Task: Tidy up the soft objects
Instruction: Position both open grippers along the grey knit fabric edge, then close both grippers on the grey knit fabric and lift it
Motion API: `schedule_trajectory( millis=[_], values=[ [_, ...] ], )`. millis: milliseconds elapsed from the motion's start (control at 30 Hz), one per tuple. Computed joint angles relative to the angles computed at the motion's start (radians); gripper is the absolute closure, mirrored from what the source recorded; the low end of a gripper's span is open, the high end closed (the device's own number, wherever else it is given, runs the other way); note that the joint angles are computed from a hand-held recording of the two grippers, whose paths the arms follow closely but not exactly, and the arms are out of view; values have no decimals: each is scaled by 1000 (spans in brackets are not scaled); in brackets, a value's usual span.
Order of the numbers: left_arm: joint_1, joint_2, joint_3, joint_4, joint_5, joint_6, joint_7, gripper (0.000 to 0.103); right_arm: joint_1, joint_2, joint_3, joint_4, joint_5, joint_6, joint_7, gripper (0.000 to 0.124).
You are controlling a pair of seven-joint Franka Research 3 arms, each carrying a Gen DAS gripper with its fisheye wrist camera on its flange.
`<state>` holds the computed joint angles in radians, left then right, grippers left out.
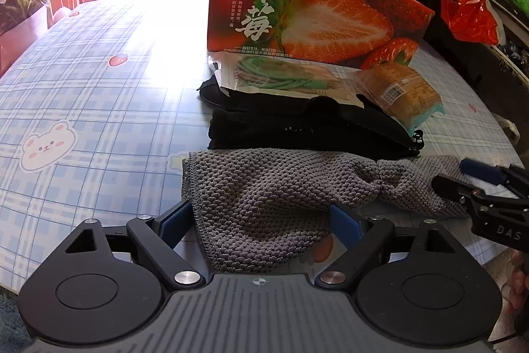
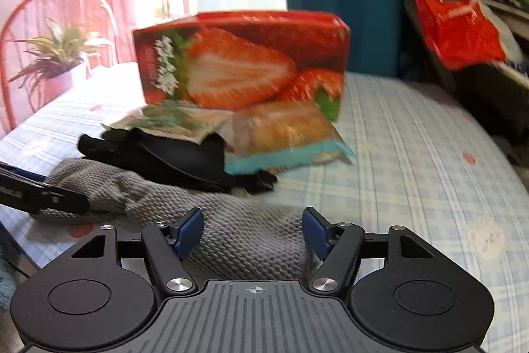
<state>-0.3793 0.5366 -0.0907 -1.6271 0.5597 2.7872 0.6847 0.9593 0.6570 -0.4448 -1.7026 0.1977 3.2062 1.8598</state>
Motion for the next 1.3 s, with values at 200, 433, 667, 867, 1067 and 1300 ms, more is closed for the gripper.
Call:
schedule_trajectory(
  millis=[200,433,667,867,1067,1300],
  values=[
    [16,-4,-12,-17,-9,49,21,46,-82,-14,97,7,-23,-19,-17,73],
    [17,-3,-14,-25,-34,76,48,60,-193,-31,239,8,-28,-1,-93,96],
    [-7,-9,16,-32,-7,85,23,78,-281,-40,354,0,7,38,-179,115],
    [0,-28,30,-77,9,206,-1,86,-330,-53,423,-33,75,166,-250,118],
    [-68,-52,125,-106,62,292,-79,86,-347,-60,456,-48,138,276,-320,118],
    [-286,-51,417,-64,301,387,-311,86,-390,-59,516,-33,171,375,-418,118]
  ],
)
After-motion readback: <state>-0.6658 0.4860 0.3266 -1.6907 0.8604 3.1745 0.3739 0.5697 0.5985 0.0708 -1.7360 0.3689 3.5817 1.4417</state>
